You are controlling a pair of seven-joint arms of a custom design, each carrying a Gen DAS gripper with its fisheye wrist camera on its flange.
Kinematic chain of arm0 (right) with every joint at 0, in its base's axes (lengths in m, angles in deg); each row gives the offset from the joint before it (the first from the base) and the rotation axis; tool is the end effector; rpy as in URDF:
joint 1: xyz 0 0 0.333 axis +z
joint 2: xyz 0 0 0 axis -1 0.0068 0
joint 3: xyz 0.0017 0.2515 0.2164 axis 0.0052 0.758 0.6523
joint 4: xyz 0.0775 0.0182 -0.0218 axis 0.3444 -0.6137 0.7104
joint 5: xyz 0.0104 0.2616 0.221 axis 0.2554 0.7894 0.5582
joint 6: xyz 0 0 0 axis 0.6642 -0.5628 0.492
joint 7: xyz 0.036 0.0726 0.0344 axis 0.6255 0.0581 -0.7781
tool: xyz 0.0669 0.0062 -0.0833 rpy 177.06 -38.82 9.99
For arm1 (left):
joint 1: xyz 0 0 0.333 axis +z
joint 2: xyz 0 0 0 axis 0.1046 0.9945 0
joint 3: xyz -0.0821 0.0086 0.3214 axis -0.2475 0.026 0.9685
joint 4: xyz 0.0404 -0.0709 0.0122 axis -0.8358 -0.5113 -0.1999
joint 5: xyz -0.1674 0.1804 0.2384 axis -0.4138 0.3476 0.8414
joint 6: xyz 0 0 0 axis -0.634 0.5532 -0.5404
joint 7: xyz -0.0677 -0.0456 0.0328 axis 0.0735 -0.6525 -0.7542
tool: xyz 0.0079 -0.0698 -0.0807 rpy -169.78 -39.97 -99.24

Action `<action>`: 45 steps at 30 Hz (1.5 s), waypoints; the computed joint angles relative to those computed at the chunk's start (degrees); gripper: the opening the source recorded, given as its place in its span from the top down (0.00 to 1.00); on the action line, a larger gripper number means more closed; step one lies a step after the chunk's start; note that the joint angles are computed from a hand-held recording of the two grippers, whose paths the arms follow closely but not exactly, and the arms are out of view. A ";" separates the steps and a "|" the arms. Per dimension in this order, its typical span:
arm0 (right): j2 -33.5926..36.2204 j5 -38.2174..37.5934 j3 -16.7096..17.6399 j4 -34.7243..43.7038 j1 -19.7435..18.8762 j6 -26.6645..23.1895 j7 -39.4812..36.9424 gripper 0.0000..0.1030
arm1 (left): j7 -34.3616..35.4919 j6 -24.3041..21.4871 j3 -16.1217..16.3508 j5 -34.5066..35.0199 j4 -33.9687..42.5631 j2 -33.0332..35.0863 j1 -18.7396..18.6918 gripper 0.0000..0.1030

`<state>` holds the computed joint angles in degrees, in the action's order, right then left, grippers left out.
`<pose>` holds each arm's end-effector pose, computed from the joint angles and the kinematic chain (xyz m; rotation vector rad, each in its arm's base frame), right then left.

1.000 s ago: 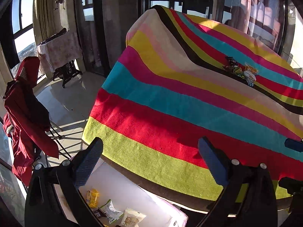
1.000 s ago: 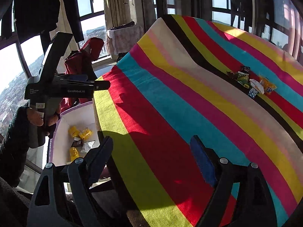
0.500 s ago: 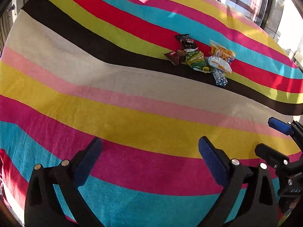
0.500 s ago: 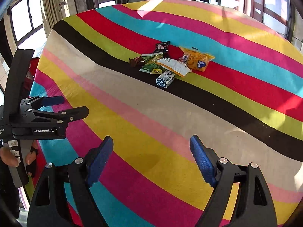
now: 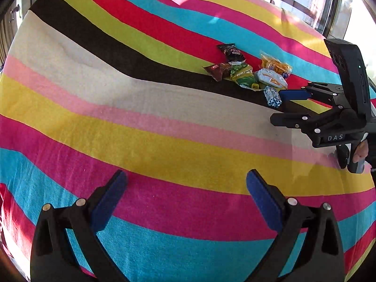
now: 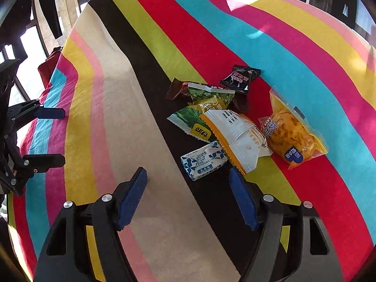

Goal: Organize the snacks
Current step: 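Grasp the small white-blue milk pack with the right tool, then grasp the clear bag of orange cake with the left tool while the right tool holds the milk pack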

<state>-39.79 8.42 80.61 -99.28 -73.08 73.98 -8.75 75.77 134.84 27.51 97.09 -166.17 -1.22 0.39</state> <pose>0.5242 0.2526 0.4696 -2.4338 0.7885 -0.2039 0.3533 -0.2562 0.4720 -1.8941 1.8674 -0.7041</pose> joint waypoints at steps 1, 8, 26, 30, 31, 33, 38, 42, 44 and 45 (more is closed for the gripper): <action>0.92 0.38 0.16 1.38 -0.32 -1.05 -1.32 0.32 | -0.09 -0.38 -0.18 0.21 0.27 0.18 0.09 0.02; 4.88 1.47 1.04 8.55 -2.59 -9.37 -8.98 0.40 | -0.72 -2.53 0.09 1.57 1.30 0.77 -0.68 0.02; -26.79 5.48 -3.49 -30.80 4.78 10.70 3.99 0.64 | -3.45 -7.27 2.45 6.13 3.65 3.15 -4.21 0.02; -32.65 4.55 -4.74 -37.31 5.61 11.33 12.03 0.64 | 1.93 -6.51 3.88 4.30 6.10 5.88 -6.20 0.02; -33.57 4.70 -5.59 -38.14 6.44 11.93 12.76 0.64 | 3.73 -7.74 3.74 4.66 8.01 7.17 -6.71 0.02; -34.54 4.42 -7.08 -39.09 7.75 13.08 14.67 0.64 | 5.62 -8.46 3.85 6.64 12.13 9.95 -7.87 0.02; -34.12 0.01 -8.32 -39.83 8.70 15.64 20.23 0.64 | 10.08 -6.41 6.87 6.95 24.88 19.40 -11.89 0.02; -33.90 -2.18 -11.01 -40.13 11.20 16.63 22.29 0.64 | 25.33 -11.57 8.08 6.01 39.94 29.53 -14.78 0.02; -33.95 -3.66 -11.79 -40.37 11.87 17.10 23.88 0.64 | 26.77 -16.93 8.57 0.12 46.88 33.41 -15.62 0.02; -33.95 -4.27 -12.34 -40.44 12.36 17.29 24.52 0.64 | 27.92 -15.31 7.70 -5.71 47.83 34.45 -14.39 0.02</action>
